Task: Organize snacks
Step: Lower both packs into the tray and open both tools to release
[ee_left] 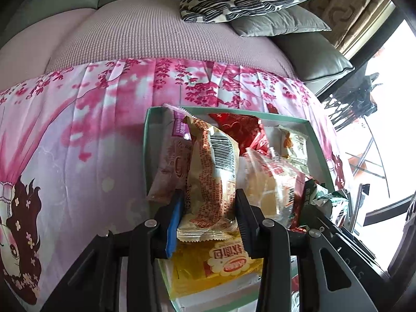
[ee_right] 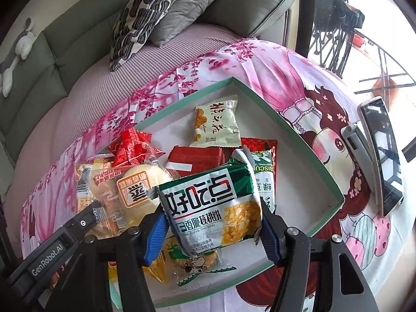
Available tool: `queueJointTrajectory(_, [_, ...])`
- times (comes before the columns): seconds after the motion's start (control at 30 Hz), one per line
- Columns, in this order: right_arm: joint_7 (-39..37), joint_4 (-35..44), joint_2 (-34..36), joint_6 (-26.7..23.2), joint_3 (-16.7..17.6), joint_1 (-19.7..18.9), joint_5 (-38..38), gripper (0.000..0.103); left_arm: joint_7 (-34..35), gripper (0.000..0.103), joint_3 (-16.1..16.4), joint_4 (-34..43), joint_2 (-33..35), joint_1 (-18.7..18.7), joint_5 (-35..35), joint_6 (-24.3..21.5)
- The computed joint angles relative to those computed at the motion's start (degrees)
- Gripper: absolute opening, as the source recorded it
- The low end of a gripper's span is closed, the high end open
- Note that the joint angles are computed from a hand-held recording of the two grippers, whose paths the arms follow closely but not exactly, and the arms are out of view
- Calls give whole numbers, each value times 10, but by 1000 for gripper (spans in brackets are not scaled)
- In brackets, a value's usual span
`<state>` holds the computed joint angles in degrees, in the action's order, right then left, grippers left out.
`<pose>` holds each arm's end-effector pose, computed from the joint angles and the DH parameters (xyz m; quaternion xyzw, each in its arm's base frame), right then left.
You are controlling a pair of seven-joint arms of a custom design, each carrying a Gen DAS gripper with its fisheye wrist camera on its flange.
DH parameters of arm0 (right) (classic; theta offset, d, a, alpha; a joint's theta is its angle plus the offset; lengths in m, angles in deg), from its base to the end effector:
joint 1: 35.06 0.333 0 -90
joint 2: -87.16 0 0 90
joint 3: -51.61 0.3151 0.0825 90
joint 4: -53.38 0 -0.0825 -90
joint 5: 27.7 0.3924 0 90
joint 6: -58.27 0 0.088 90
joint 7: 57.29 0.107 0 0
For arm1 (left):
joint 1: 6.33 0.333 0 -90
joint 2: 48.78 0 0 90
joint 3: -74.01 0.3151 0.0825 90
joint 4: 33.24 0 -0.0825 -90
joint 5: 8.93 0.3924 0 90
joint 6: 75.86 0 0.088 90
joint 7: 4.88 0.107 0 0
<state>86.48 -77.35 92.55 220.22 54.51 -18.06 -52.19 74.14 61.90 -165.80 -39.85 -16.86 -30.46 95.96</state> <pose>0.5249 0.2121 0.3524 -0.6082 0.7555 -0.1369 0.2015 0.5324 -0.1922 0.3258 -0.7347 0.6219 -0.2678 0.0421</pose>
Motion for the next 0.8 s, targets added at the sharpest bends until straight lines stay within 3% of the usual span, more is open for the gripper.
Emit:
queueJointTrajectory(0.1, [-2,3,3,-7,0,-1,3,66,17,41,-10,2,2,10,-28,-3])
queueJointTrajectory(0.23, [-1,2,4,-1,0,-2,6,71,-1,42,1,2,0,0,-11,-9])
queueJointTrajectory(0.37, [9,4,5,2,-3,2,-12,80,-24,54,9,0,-6,-6,10,-16])
queueJointTrajectory(0.57, [12,4,4,11,-3,4,-28,88,-135,63,47,-15,-30,-28,135,-18])
queueJointTrajectory(0.67, [17,5,4,14,-4,6,-38,101,-233,74,69,-21,-42,-36,245,-27])
queueJointTrajectory(0.8, [17,5,5,17,-4,5,-41,103,-296,77,64,-28,-55,-19,317,-35])
